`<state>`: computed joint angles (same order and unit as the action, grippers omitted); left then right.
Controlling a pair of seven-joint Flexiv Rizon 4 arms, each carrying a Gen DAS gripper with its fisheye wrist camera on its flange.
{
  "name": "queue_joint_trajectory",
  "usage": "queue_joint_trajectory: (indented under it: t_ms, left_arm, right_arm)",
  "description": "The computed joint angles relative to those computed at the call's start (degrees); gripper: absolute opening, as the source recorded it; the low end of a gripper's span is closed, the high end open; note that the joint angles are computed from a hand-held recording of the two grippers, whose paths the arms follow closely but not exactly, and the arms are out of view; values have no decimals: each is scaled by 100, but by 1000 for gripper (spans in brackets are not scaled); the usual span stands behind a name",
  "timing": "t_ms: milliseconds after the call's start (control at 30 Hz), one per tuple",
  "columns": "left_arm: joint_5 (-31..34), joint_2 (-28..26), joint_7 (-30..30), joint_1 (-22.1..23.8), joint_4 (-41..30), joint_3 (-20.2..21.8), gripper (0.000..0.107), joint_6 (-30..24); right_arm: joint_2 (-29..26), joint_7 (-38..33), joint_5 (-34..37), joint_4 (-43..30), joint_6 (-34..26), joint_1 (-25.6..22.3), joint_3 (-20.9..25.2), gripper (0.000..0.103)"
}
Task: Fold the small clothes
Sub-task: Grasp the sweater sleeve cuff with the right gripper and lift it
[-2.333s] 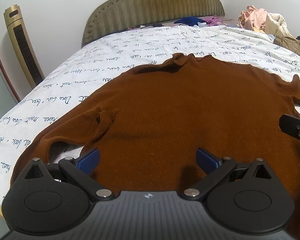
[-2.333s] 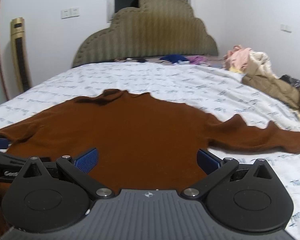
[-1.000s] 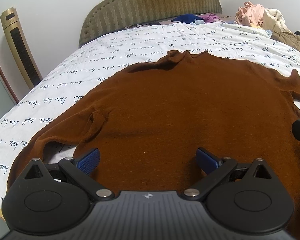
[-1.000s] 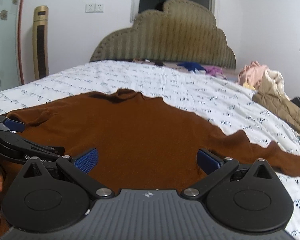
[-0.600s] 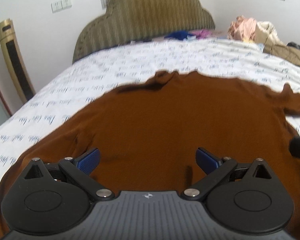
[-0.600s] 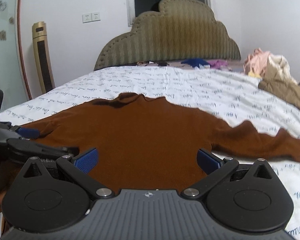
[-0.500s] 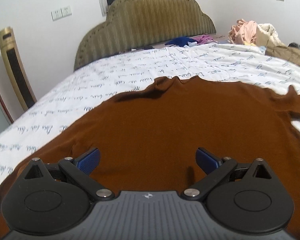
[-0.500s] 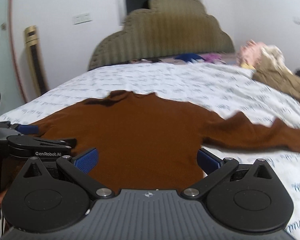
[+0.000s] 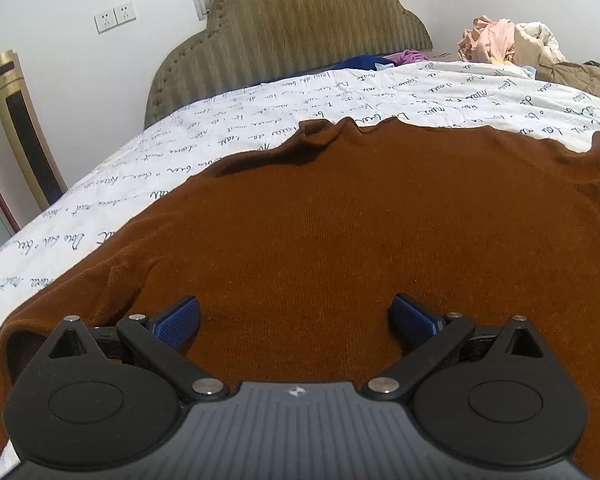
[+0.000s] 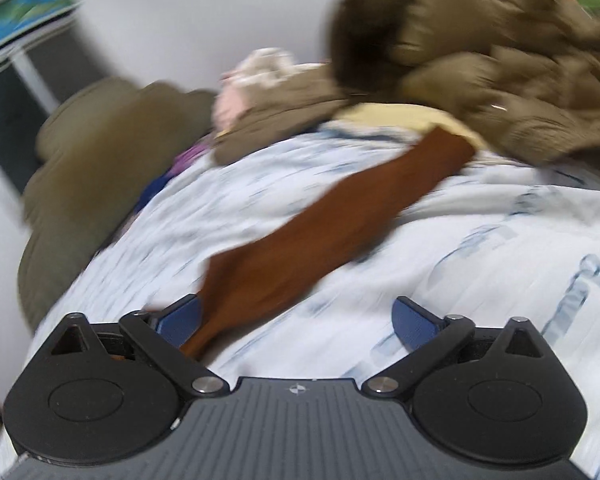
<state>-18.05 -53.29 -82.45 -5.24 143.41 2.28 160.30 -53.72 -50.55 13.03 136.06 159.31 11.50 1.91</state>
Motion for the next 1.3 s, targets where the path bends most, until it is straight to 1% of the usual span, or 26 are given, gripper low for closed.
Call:
queue_joint_trajectory:
  t_ms: [67,100,233,367,400,467,600,700,767,800,933,1033,1100,1167,1233,1300]
  left_arm:
    - [-111,-27,34,-94,1,18,103,59]
    - [-149,-38,55,-122,-2,26,103,79]
    - [-193,-49,90,-143,8,18,103,105]
    - [-91,-26,54,-57,16,-3,103,70]
    - [-67,-23,44,-40,19,-4,103,65]
    - [-66,-20,43,-41,17,-3,103,56]
    - [-130,-24,69,-93,15,7,103,65]
    - [-110,-26,59,-79,19,4,103,71]
    - [-86,-22,48,-60,20,-1,103,64]
    - [-89,-20,51,-62,18,-1,103,57]
    - [-141,-33,72,-102,15,12,103,80]
    - [-176,-41,87,-128,18,11,103,96]
    - [-180,-42,89,-129,19,8,103,99]
    - [-176,-41,86,-124,20,3,103,98]
    - [-163,-39,77,-114,19,-4,103,90]
    - [-161,-36,77,-113,17,-4,103,84]
  right_arm:
    - [-253,309,-364,-228,249,-464,83,95]
    - [-351,443,-489,-331,380,-612,111,93]
    - [-631,869,-855,-739,759,-983,91,89]
    - [-851,1561,-1473,-1277,882,-1534,72,87]
    - [-883,1680,-1415,-1377,853,-1559,57,87]
    - [-873,1872,-1176,-1541,538,-1556,-24,84]
    - [-858,2293,-969,-1760,-2,-1580,-57,73]
    - [-745,2377,-533,-1624,-16,-1391,-77,74]
    - [-629,2177,-13,-1497,-205,-1062,-217,77]
    - [-636,2108,40,-1495,-237,-1001,-267,77]
    - [-763,2236,-345,-1561,-117,-1262,-228,77]
    - [-887,2354,-834,-1786,27,-1503,-229,77]
    - [-889,2388,-1049,-1828,33,-1587,-248,64]
    - [-768,2355,-1104,-1763,-215,-1567,-296,32]
    - [-629,2233,-992,-1673,-447,-1463,-349,14]
    - [-523,1922,-890,-1574,-461,-1288,-443,13]
